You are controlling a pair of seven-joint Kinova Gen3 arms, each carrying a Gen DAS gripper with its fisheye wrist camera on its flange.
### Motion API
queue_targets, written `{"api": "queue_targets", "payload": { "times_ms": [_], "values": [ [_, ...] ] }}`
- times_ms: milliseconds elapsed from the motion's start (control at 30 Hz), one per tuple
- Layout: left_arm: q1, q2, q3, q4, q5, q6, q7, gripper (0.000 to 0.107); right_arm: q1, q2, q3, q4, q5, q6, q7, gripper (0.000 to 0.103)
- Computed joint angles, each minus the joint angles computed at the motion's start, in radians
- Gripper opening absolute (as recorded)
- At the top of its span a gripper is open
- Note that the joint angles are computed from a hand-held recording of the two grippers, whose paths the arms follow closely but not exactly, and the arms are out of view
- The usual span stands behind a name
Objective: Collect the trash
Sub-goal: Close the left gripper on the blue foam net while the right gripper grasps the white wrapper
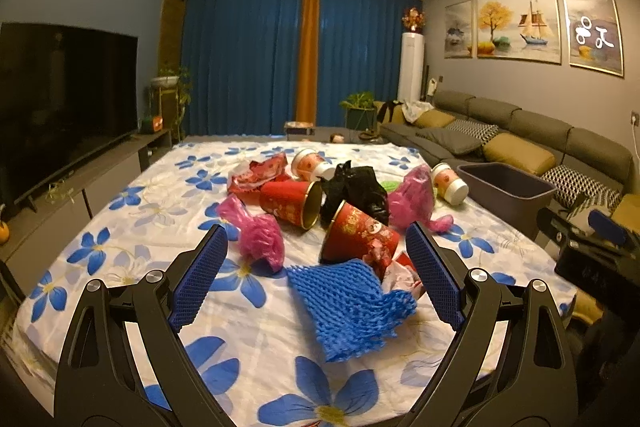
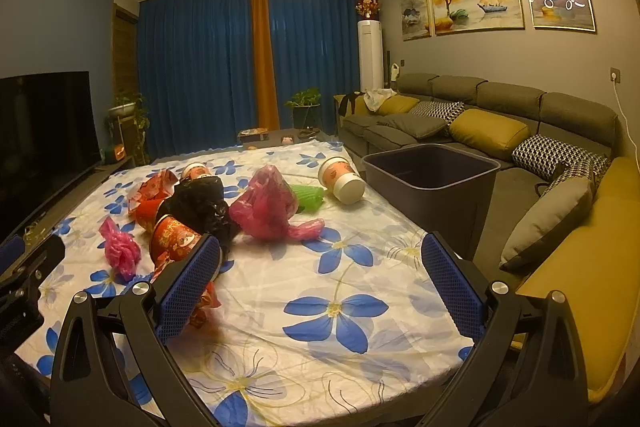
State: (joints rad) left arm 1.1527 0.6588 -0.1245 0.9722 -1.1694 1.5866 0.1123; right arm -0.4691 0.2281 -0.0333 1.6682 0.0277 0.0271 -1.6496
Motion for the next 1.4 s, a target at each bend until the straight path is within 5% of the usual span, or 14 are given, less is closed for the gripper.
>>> {"api": "queue_targets", "payload": {
  "times_ms": [500, 767, 933, 1033, 1300, 1400],
  "values": [
    [-0.029, -0.058, 0.092, 0.215, -0.019, -0.184, 0.084, 0.088, 0.155, 0.036, -0.213, -0.013, -0.017, 0.025, 0.089, 0.09],
    [-0.081, -0.076, 0.085, 0.262, 0.034, -0.263, 0.097, 0.056, 0.229, 0.061, -0.321, -0.026, -0.05, 0.05, 0.162, 0.081],
    [-0.104, -0.114, 0.101, 0.321, 0.023, -0.32, 0.117, 0.02, 0.296, 0.112, -0.435, -0.067, -0.097, 0.102, 0.26, 0.076],
    [-0.12, -0.137, 0.109, 0.36, 0.02, -0.358, 0.147, 0.009, 0.305, 0.146, -0.472, -0.094, -0.132, 0.131, 0.32, 0.071],
    [-0.138, -0.164, 0.131, 0.407, -0.004, -0.386, 0.2, 0.003, 0.314, 0.215, -0.519, -0.175, -0.247, 0.224, 0.448, 0.051],
    [-0.144, -0.173, 0.137, 0.421, -0.012, -0.396, 0.215, 0.003, 0.35, 0.235, -0.564, -0.196, -0.306, 0.262, 0.512, 0.035]
  ]
}}
